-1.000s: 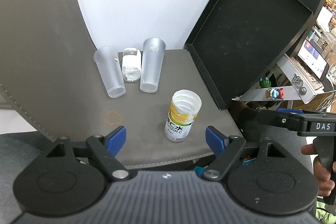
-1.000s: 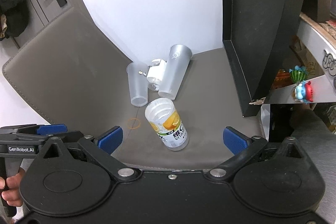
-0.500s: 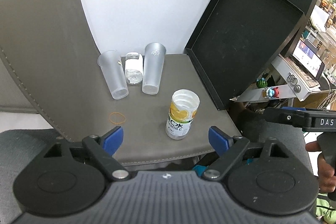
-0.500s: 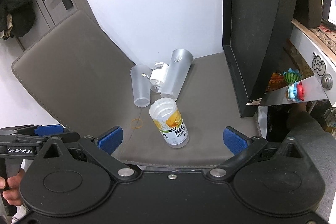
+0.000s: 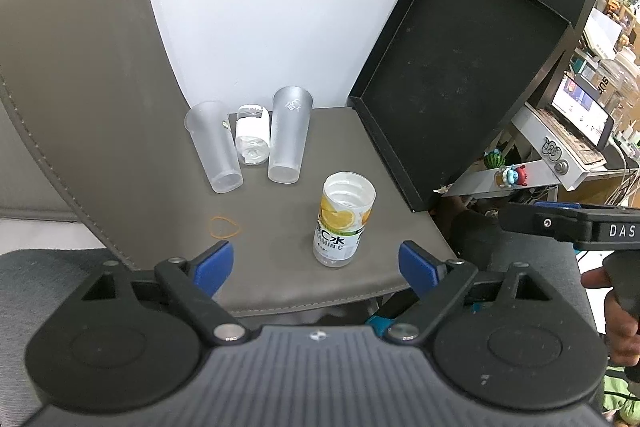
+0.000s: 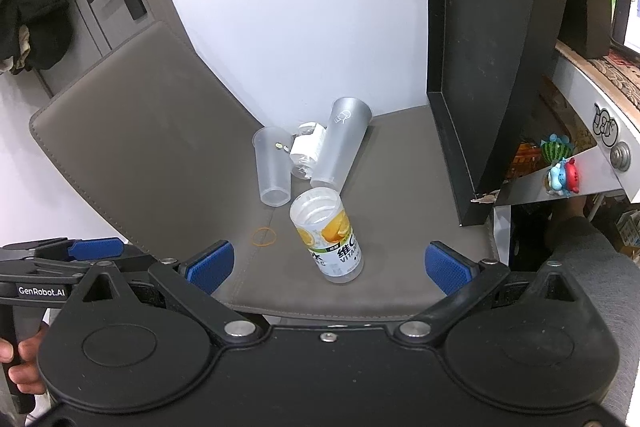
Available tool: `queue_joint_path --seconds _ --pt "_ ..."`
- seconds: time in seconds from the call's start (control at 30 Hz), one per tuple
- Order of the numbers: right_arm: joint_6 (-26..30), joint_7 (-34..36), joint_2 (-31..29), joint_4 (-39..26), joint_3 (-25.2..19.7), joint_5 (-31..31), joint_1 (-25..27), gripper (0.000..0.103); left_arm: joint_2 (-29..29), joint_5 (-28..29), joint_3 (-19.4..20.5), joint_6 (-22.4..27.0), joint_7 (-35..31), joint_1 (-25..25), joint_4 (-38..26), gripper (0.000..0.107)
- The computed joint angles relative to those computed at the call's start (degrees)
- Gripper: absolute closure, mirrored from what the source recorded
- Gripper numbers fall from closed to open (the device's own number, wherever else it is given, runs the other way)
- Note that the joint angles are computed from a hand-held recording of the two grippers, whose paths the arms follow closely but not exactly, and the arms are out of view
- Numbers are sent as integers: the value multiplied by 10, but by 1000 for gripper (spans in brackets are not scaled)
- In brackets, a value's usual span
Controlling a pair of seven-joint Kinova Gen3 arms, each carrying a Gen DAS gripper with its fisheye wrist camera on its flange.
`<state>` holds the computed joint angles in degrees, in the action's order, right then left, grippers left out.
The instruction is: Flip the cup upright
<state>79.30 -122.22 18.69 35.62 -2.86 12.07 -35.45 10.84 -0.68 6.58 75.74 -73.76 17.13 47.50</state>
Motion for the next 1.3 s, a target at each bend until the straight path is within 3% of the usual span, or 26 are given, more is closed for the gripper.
queue_joint_path --seconds 1.3 --pt "0 -12 9 3 3 0 -3 0 -1 20 -1 -13 2 -14 23 18"
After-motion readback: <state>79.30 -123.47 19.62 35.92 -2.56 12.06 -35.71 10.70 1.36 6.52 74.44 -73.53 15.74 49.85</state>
